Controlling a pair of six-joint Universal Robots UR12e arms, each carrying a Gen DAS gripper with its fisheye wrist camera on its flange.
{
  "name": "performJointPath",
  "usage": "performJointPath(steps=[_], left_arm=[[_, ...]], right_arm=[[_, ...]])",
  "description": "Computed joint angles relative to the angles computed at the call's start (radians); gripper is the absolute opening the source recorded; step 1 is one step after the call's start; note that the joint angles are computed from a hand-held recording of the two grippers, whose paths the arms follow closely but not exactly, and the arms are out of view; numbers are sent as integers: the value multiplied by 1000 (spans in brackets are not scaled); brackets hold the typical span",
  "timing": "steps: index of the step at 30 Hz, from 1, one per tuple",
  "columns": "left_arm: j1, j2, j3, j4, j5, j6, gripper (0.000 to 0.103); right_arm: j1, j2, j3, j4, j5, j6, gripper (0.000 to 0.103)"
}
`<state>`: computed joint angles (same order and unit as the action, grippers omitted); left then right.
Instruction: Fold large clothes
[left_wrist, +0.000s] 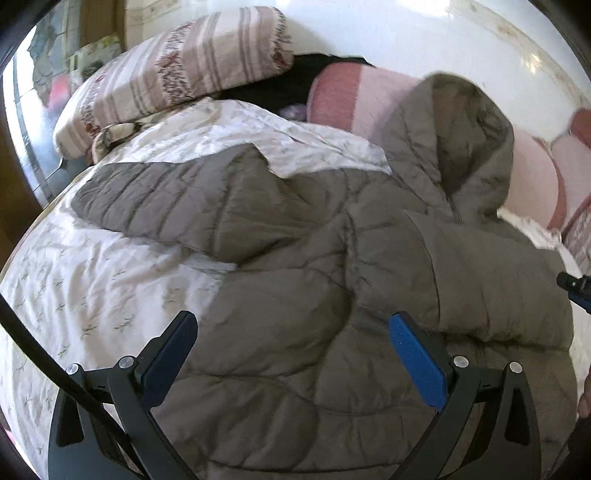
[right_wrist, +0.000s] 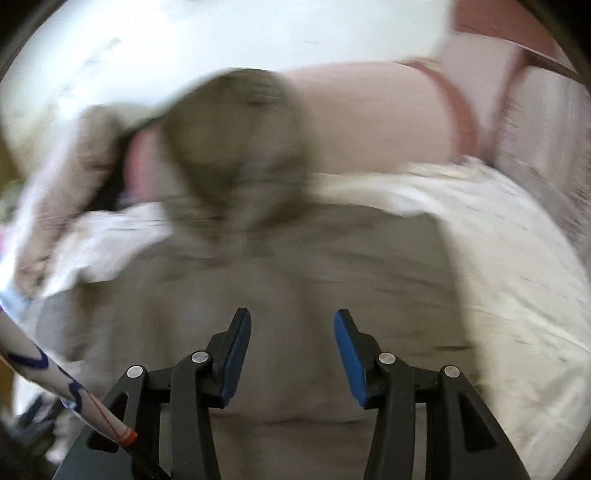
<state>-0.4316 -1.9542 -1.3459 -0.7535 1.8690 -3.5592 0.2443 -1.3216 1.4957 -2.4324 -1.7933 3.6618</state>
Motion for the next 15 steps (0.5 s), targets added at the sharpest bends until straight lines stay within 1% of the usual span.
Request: performJointPath(steps=[1, 2, 3, 4, 5, 6, 8, 10, 11, 13, 15], left_arm=[[-1, -7, 9, -17, -11, 10, 103], [-2, -16, 19, -40, -27, 19, 103], [-3, -25, 31, -66, -37, 24, 103], [-6, -37, 47, -104, -36, 31, 103], [-10, -51, 64, -147, -32, 41, 103], [-13, -60, 75, -174, -28, 47, 103], [-19, -64, 77, -174, -8, 55, 103], [-20, -59, 70, -157, -14, 63, 103], [-20, -56, 65, -150, -20, 64, 103], [-21, -51, 58, -143, -21, 67, 103], [-23, -50, 57, -143, -21, 70, 103]], right_arm=[[-7, 1, 7, 38, -44, 14, 51], [-15, 4, 9, 81, -62, 28, 51], [-24, 7, 9, 123, -59, 46, 51], [-36, 8, 17, 144, -30, 60, 51], [-43, 9, 25, 141, -2, 59, 51], [-44, 12, 31, 133, 3, 40, 51], [-36, 19, 20, 144, -22, 16, 51], [-30, 23, -6, 190, -29, 20, 51], [-25, 15, -13, 194, -19, 16, 51], [-12, -7, -3, 166, 4, -6, 51], [12, -27, 7, 168, 5, -10, 51]])
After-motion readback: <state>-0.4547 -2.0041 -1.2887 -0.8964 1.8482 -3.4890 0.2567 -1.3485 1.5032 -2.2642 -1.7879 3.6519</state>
